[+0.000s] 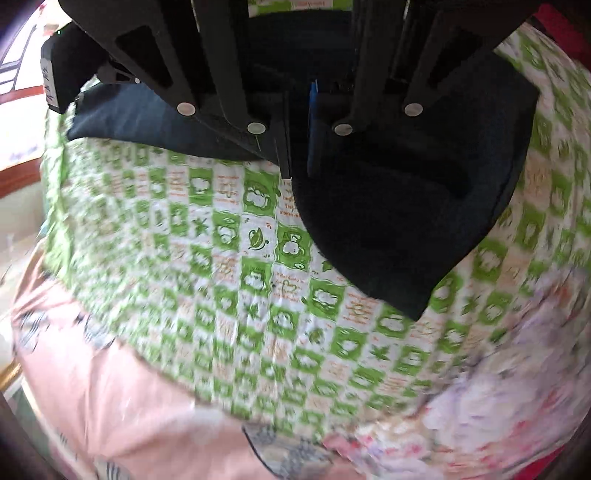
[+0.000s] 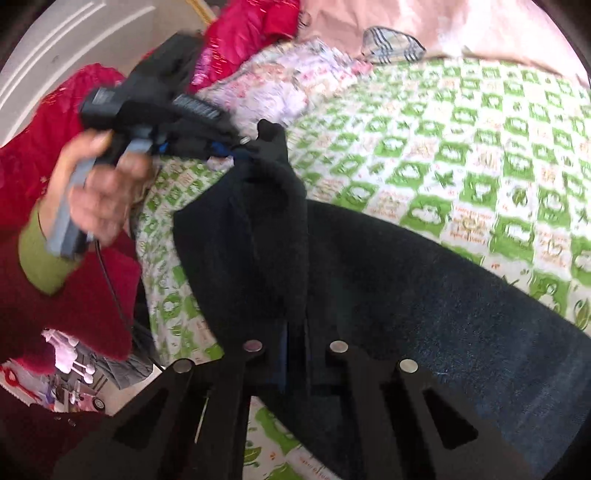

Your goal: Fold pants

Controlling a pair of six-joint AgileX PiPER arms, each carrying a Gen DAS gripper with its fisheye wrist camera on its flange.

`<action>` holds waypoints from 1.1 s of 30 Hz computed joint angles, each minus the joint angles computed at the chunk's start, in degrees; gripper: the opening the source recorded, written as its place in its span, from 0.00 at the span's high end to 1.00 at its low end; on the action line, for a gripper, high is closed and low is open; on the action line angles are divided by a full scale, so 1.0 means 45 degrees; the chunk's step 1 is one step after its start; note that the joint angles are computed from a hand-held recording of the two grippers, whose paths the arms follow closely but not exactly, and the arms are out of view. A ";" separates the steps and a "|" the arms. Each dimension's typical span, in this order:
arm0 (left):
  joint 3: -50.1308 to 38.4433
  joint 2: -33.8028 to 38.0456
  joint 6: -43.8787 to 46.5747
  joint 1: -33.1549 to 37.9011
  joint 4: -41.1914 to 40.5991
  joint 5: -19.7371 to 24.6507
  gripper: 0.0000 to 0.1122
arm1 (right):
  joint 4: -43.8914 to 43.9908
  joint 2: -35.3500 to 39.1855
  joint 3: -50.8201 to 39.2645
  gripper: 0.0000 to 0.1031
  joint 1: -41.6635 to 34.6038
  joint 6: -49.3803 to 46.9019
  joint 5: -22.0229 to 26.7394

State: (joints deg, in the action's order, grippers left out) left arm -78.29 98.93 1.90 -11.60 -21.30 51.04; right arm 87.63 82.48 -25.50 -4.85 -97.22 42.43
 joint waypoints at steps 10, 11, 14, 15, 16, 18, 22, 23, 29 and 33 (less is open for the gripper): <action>0.8399 -0.4963 0.6859 0.3776 -0.7054 -0.2762 0.96 | -0.0812 -0.2264 0.0676 0.93 0.2234 0.0738 -0.2747; 0.8818 -0.5295 0.7228 0.4214 -0.7207 -0.2501 0.96 | -0.0783 -0.2298 0.0721 0.93 0.2379 0.0772 -0.2898; 0.9715 -0.5100 0.8804 0.5168 -0.8276 -0.2348 0.96 | -0.0948 -0.2246 0.0731 0.93 0.3119 0.1112 -0.3596; 0.9834 -0.5025 0.8906 0.5295 -0.8365 -0.2363 0.96 | -0.1052 -0.2243 0.0722 0.93 0.3470 0.1333 -0.3917; 1.0084 -0.4971 0.9276 0.5541 -0.8593 -0.2385 0.96 | -0.1089 -0.2198 0.0708 0.93 0.3808 0.1490 -0.4194; 1.0299 -0.4692 0.9884 0.6027 -0.8859 -0.2256 0.96 | -0.1231 -0.2092 0.0647 0.93 0.4491 0.1809 -0.4834; 1.0656 -0.4136 1.1106 0.6934 -0.9343 -0.2101 0.96 | -0.1410 -0.1680 0.0472 0.93 0.5389 0.2261 -0.5735; 1.0698 -0.3887 1.1483 0.7186 -0.9498 -0.2018 0.96 | -0.1569 -0.1583 0.0422 0.92 0.5402 0.2444 -0.5737; 1.1027 -0.3246 1.3059 0.8185 -1.0119 -0.1656 0.95 | -0.2828 -0.1416 0.0246 0.88 0.5878 0.4012 -0.6095; 1.1049 -0.3537 1.2964 0.8257 -0.9959 -0.1667 0.95 | -0.4027 -0.1543 0.0174 0.87 0.6328 0.5429 -0.6522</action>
